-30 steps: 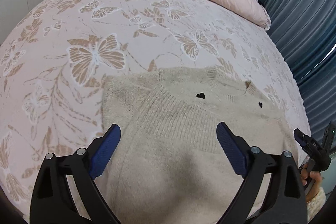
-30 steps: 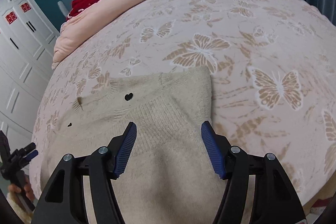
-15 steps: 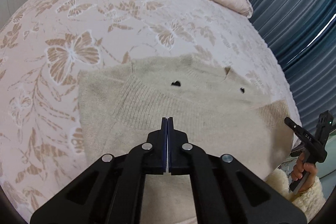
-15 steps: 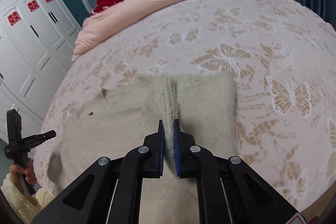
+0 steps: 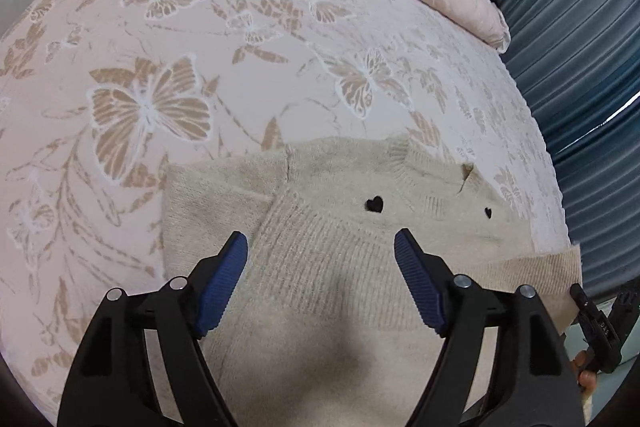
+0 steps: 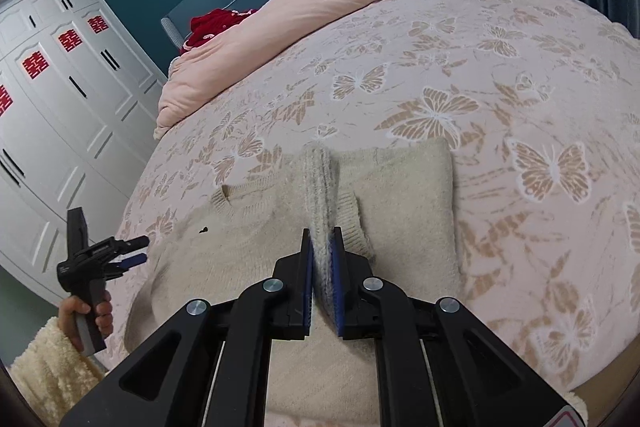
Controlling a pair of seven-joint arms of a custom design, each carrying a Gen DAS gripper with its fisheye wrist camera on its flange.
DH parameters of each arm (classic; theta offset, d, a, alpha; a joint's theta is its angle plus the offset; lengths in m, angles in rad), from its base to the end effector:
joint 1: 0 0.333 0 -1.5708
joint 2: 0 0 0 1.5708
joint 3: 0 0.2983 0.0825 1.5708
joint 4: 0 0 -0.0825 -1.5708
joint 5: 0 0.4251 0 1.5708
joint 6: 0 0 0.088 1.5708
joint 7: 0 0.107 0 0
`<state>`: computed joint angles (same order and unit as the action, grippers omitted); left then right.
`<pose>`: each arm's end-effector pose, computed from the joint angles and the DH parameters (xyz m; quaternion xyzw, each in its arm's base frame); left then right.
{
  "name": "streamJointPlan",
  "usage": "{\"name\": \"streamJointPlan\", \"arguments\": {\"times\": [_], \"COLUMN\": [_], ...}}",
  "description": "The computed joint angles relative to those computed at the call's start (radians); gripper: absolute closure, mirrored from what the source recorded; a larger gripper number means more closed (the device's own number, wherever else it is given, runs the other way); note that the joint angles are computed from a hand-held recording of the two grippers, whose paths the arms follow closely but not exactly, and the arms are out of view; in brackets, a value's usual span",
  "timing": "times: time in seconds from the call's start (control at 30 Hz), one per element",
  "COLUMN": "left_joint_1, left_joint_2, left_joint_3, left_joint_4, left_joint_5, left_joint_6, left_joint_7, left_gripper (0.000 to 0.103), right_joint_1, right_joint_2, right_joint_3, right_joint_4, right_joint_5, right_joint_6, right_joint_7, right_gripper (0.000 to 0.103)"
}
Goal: Fold small clothes
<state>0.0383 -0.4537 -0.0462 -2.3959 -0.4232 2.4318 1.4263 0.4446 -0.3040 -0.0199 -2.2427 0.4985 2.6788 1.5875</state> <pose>0.4976 -0.0063 0.5068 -0.7957 0.5330 -0.2859 0.0329 0.5090 0.2131 0.5431 -0.6632 0.6352 -0.0307 0.3948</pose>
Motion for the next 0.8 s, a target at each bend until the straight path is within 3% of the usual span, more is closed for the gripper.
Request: {"name": "streamJointPlan", "arguments": {"times": [0.13, 0.2, 0.27, 0.37, 0.53, 0.67, 0.8], "left_joint_1": [0.003, 0.007, -0.021, -0.042, -0.048, -0.015, 0.012], "left_joint_2": [0.066, 0.071, 0.037, -0.106, -0.298, -0.24, -0.083], "left_joint_3": [-0.014, -0.017, 0.014, 0.007, 0.002, -0.012, -0.002], "left_joint_4": [0.026, 0.027, 0.006, -0.068, -0.077, 0.057, 0.148], "left_joint_5": [0.042, 0.057, -0.021, -0.064, -0.055, 0.027, 0.051], "left_joint_6": [-0.023, -0.035, -0.039, 0.013, 0.012, 0.009, 0.053], "left_joint_7": [0.015, 0.011, 0.06, 0.095, 0.055, 0.037, 0.001], "left_gripper": [0.034, 0.067, 0.091, 0.091, 0.092, 0.092, 0.091], "right_joint_1": [0.001, 0.001, 0.0, 0.001, 0.013, 0.035, 0.001], "right_joint_2": [-0.002, -0.001, -0.005, -0.034, -0.12, -0.048, 0.167], "right_joint_3": [-0.001, -0.002, -0.002, -0.004, -0.017, -0.061, -0.073], "right_joint_4": [-0.011, -0.011, -0.012, -0.026, -0.034, 0.099, 0.279], "right_joint_5": [0.016, 0.019, 0.02, 0.018, -0.018, -0.024, 0.024], "right_joint_6": [-0.003, -0.007, -0.012, -0.017, 0.041, 0.095, 0.067], "right_joint_7": [0.011, 0.012, 0.015, 0.006, -0.009, -0.054, -0.074], "right_gripper": [0.095, 0.095, 0.094, 0.094, 0.094, 0.094, 0.095]}}
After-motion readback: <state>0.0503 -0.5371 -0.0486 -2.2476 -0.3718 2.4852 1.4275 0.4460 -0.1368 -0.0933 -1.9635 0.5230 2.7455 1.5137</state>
